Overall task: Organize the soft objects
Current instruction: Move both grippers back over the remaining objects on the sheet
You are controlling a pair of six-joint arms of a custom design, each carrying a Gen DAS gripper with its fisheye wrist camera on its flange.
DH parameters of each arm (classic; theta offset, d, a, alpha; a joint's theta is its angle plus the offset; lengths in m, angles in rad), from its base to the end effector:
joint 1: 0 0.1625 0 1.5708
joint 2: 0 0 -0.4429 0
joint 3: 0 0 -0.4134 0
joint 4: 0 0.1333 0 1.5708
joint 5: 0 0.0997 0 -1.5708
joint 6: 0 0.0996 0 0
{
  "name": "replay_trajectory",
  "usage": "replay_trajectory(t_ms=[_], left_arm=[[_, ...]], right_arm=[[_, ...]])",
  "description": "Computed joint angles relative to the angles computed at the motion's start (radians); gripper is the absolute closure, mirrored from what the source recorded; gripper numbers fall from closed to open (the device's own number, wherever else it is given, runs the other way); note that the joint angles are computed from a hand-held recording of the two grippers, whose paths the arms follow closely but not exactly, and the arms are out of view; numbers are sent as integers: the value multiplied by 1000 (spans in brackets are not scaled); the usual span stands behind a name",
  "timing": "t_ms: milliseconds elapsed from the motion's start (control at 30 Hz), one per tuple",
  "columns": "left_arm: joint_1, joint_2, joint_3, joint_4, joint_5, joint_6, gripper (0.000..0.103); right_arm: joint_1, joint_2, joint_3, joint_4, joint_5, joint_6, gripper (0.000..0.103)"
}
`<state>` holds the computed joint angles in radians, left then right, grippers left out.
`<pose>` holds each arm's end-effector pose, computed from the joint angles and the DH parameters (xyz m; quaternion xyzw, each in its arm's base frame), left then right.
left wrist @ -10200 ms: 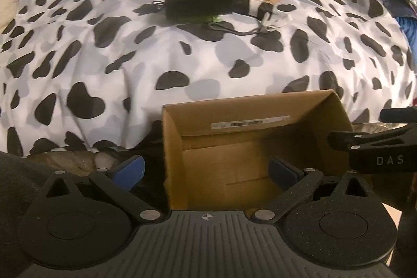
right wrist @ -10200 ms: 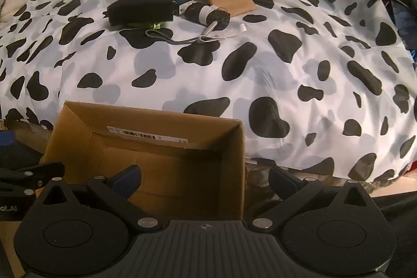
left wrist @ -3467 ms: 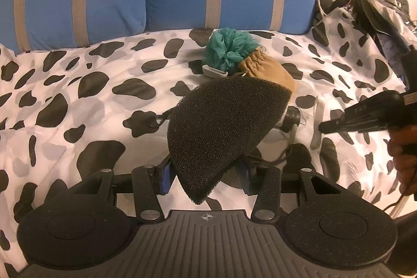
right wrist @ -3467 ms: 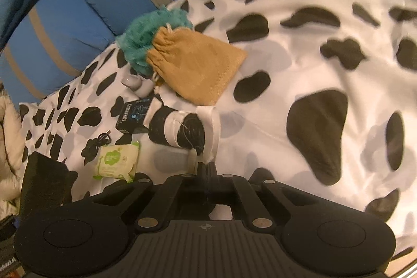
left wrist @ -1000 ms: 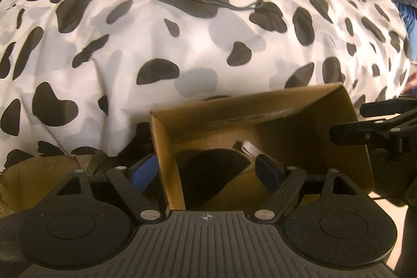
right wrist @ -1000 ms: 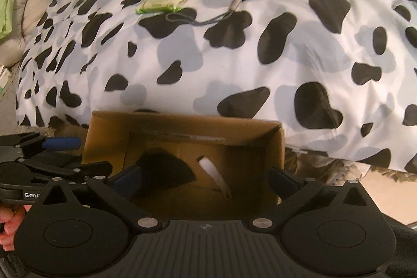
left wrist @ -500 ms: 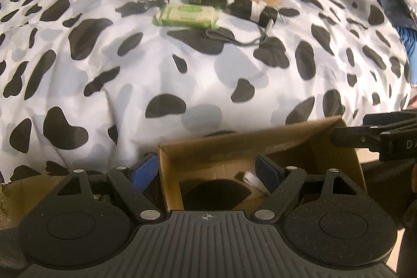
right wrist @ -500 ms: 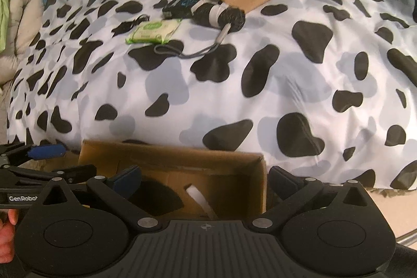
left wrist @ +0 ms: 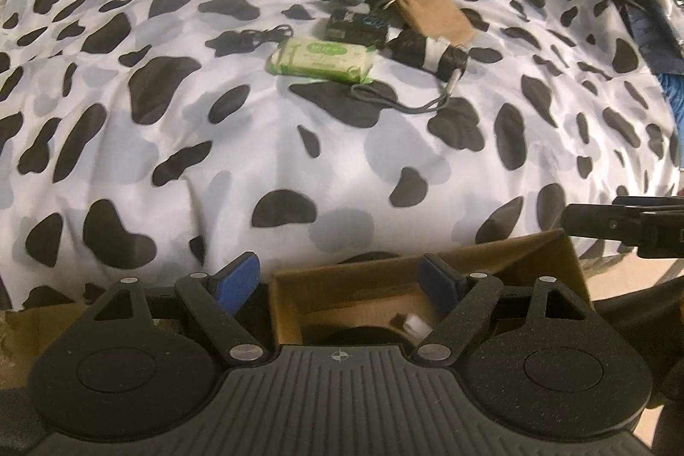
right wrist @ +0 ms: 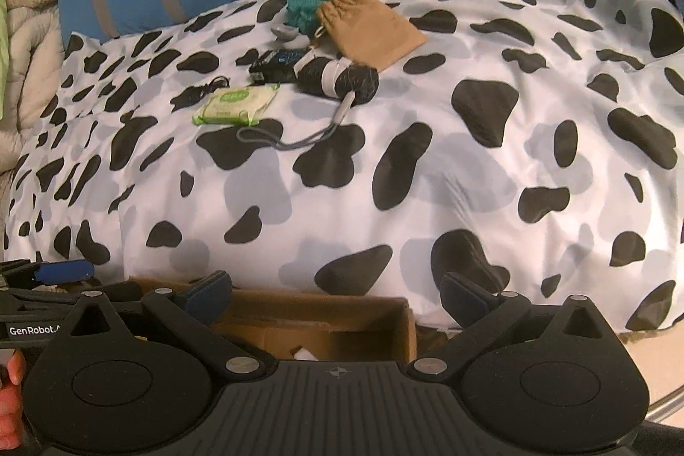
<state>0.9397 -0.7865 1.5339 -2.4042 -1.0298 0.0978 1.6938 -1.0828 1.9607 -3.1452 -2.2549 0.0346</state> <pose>-0.2774 -0.6924 0.1185 0.3324 0.9036 -0.1103 0.2466 0.1432 -0.5846 0.2404 -0.0752 -0.8897 0.3453 0.2890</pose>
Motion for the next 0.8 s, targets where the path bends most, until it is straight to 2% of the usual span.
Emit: replay_trajectory(t_ms=[133,433,800], left_arm=[[7,1,-7,-10,-44,-11,21],[8,20,-37,-31,-17,20,21],[14,54,-83,-25,-5,65,21]], right_arm=[[3,4,-2,-19,-13,-15,0],[4,15,-13,-73,-39,-79,0],[-2,31,-55,-70,-53,-155,0]])
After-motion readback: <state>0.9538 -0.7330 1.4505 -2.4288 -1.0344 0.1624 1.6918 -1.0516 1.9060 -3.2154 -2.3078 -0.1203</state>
